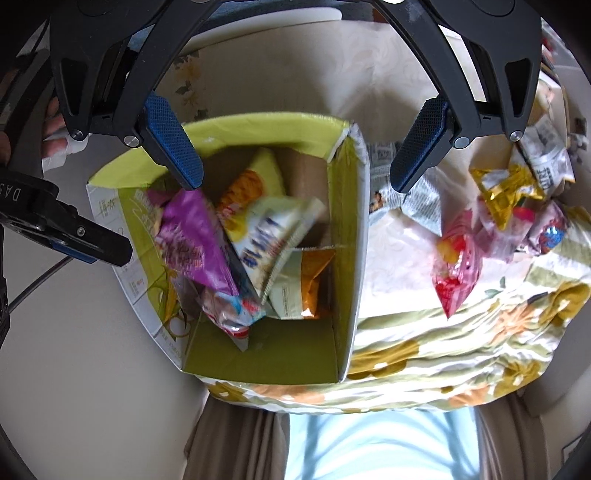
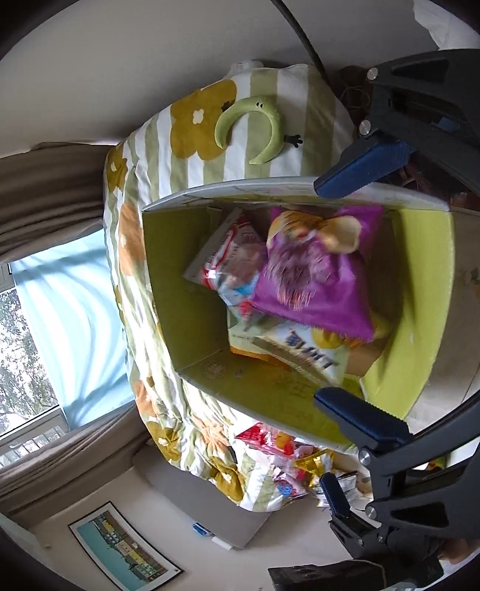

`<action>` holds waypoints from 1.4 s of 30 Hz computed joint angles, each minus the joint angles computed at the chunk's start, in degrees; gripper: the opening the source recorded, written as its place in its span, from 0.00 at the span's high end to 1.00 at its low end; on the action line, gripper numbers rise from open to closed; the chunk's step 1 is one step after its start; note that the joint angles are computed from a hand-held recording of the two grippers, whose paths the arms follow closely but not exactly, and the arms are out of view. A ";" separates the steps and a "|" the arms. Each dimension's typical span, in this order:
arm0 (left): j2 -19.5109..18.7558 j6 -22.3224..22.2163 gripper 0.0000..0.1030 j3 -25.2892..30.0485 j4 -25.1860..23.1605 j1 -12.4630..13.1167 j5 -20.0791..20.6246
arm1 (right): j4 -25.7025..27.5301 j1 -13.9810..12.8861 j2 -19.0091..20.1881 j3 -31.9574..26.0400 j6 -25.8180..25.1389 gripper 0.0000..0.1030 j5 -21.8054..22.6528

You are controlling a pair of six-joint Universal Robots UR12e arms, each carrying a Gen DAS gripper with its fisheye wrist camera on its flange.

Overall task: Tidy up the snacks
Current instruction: 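Carry both bags into the yellow box and open both tools, then move both tools back over the remaining snack bags on the table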

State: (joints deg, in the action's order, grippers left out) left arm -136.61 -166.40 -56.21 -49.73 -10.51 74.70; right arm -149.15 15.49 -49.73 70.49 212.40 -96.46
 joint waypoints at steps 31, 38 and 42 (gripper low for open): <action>8.10 7.76 0.02 -9.93 8.84 7.75 -1.97 | 0.45 7.14 1.96 -7.67 -1.12 0.01 -11.18; 7.42 12.20 0.02 -8.47 6.08 11.94 -5.01 | 6.30 10.41 8.74 -19.83 1.39 0.01 -12.81; 6.18 15.33 0.02 -6.54 3.41 14.02 -6.13 | 11.97 11.84 13.41 -28.19 3.06 0.01 -12.95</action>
